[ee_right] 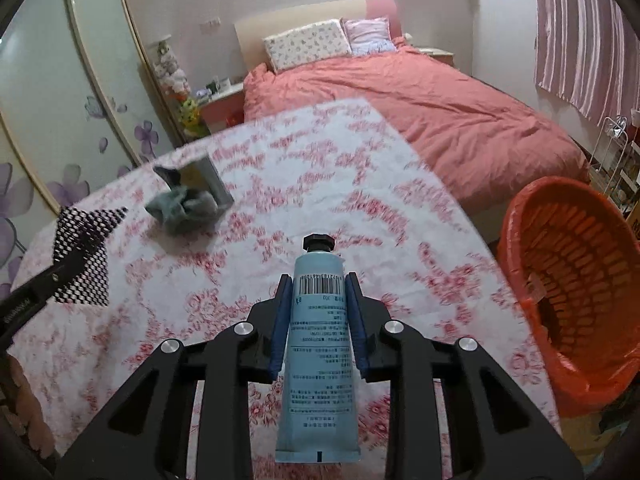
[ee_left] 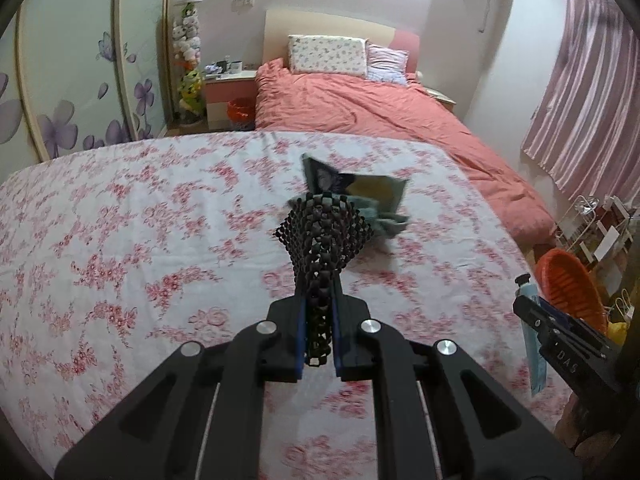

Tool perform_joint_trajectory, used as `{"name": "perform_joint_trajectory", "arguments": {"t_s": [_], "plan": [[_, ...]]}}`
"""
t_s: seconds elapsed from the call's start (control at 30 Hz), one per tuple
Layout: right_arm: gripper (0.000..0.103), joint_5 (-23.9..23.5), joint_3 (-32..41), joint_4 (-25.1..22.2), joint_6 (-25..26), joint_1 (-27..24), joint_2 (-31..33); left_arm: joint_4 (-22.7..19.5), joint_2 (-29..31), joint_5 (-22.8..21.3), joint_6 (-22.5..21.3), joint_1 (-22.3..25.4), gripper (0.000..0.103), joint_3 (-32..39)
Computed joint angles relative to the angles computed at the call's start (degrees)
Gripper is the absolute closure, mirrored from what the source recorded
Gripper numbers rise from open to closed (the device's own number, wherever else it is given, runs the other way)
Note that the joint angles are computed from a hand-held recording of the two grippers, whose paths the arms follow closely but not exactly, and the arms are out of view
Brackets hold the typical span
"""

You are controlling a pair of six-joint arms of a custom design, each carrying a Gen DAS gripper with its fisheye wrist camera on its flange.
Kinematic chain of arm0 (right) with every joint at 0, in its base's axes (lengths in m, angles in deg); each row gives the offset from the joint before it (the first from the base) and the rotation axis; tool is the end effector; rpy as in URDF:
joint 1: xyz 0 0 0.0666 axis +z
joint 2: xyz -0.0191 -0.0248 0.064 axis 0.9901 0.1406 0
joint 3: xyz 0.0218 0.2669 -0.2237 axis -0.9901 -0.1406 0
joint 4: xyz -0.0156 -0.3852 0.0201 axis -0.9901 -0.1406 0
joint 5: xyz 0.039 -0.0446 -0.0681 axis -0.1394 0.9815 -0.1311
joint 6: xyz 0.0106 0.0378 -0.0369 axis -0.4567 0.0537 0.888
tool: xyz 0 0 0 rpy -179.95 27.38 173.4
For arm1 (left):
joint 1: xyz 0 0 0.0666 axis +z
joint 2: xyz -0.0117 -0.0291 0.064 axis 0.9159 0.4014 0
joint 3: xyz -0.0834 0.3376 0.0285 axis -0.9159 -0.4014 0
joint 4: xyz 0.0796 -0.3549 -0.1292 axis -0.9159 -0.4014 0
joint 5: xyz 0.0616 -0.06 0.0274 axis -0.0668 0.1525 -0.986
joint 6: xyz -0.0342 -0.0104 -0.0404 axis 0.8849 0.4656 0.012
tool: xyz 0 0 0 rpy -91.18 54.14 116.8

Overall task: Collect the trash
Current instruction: 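Carry the tube and mesh pad to the orange basket and release both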

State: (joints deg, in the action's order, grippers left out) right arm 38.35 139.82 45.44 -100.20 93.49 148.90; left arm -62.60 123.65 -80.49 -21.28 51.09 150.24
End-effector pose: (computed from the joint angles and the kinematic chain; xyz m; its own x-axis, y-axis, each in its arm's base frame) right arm 0.5726 0.1092 0.3385 -0.6558 0.3138 -0.6866 0.2672 0.9471 0.1777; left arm 0.6638 -0.1848 0.3660 -0.7150 0.1047 -0.6913 0.2634 0.9562 -0.1276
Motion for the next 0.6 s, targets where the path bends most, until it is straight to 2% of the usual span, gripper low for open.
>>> {"name": "perform_joint_trajectory", "arguments": {"t_s": [0.6], "plan": [[0.076, 5.55, -9.85, 6.95, 1.63, -0.19, -13.63, 4.76, -8.7, 1.2, -0.72, -5.68, 0.092, -7.66]]}}
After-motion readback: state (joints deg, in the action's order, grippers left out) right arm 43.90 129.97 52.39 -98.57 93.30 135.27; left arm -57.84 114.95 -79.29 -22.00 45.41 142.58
